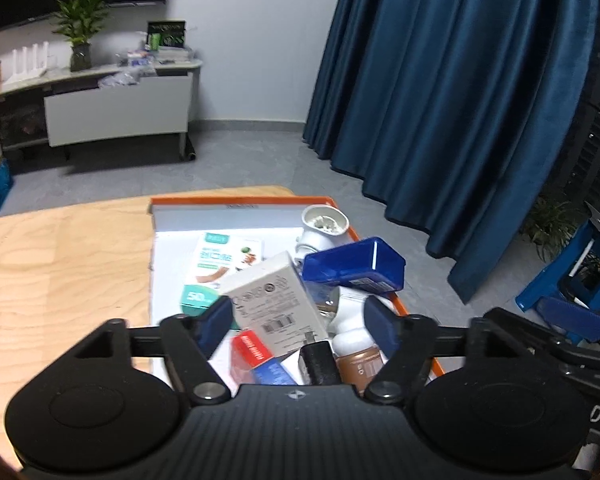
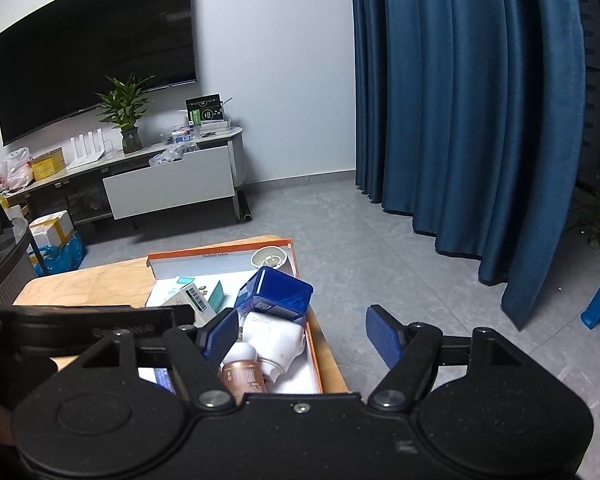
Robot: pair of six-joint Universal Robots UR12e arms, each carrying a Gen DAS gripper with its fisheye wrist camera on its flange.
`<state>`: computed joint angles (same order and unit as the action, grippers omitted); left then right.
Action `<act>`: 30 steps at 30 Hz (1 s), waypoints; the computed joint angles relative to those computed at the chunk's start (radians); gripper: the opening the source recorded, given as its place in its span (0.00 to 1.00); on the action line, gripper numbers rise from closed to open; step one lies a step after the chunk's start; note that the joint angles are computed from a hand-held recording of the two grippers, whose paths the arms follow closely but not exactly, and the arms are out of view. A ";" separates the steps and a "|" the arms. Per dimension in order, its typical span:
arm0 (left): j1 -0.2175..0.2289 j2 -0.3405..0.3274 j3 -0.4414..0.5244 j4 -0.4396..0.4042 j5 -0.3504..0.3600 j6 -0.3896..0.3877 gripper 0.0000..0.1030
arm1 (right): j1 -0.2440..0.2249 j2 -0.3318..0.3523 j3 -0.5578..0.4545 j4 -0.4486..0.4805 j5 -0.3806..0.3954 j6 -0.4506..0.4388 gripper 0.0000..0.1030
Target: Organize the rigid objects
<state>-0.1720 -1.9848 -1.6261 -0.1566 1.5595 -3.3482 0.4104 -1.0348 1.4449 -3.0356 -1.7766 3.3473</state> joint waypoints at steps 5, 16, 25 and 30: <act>-0.020 0.049 -0.025 -0.047 0.082 -0.005 1.00 | 0.002 -0.022 0.024 -0.001 0.007 -0.007 0.83; -0.081 0.120 -0.103 -0.174 0.280 -0.055 1.00 | 0.004 -0.096 0.127 0.051 0.056 -0.014 0.89; -0.081 0.137 -0.137 -0.210 0.261 -0.117 1.00 | 0.012 -0.123 0.175 0.083 0.060 -0.037 0.94; -0.090 0.143 -0.148 -0.207 0.292 -0.113 1.00 | 0.016 -0.125 0.178 0.098 0.056 -0.042 0.94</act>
<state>-0.2615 -1.8418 -1.7737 -0.3639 1.8513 -3.4616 0.4265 -1.1599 1.6225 -2.9378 -1.7205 3.3051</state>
